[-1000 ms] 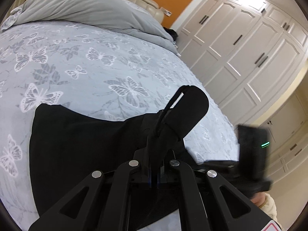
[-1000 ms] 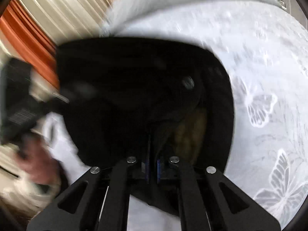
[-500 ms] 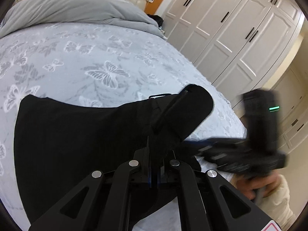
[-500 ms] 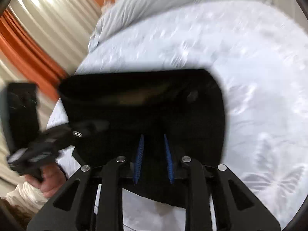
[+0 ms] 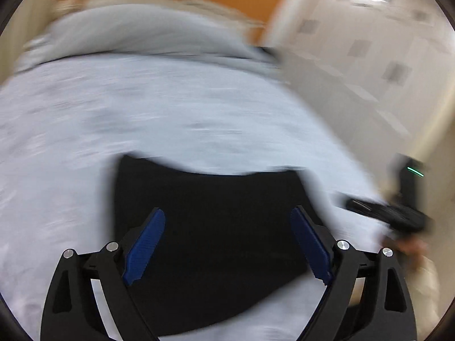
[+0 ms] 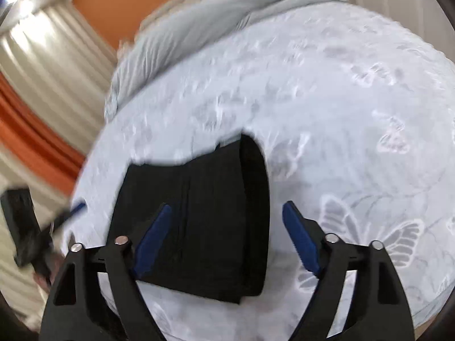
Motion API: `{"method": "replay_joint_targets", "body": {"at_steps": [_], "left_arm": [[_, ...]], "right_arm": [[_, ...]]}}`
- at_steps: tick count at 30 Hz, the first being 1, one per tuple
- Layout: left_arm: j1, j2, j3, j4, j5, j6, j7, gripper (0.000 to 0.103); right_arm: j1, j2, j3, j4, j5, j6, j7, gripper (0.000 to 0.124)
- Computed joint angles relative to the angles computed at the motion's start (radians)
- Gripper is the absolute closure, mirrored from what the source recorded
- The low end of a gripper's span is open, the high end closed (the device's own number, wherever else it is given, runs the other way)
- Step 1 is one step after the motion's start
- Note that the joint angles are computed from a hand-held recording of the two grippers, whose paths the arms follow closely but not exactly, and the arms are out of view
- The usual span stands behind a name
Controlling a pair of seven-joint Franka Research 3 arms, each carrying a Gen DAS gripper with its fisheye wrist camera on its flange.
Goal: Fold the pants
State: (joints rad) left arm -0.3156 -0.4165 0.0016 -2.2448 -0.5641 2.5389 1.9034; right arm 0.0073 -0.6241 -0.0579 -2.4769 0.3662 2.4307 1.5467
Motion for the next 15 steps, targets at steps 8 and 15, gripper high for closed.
{"method": "replay_joint_targets", "body": {"at_steps": [8,15], "left_arm": [[0.145,0.129,-0.06,0.073,0.234,-0.092,-0.347,0.016],[0.177,0.091,-0.106,0.03,0.372,0.008,-0.386,0.016]], "right_arm": [[0.11,-0.026,-0.083,-0.01,0.121,-0.092,-0.055,0.114],[-0.048,0.029,0.007,0.012,-0.02,-0.228,-0.041,0.101]]}}
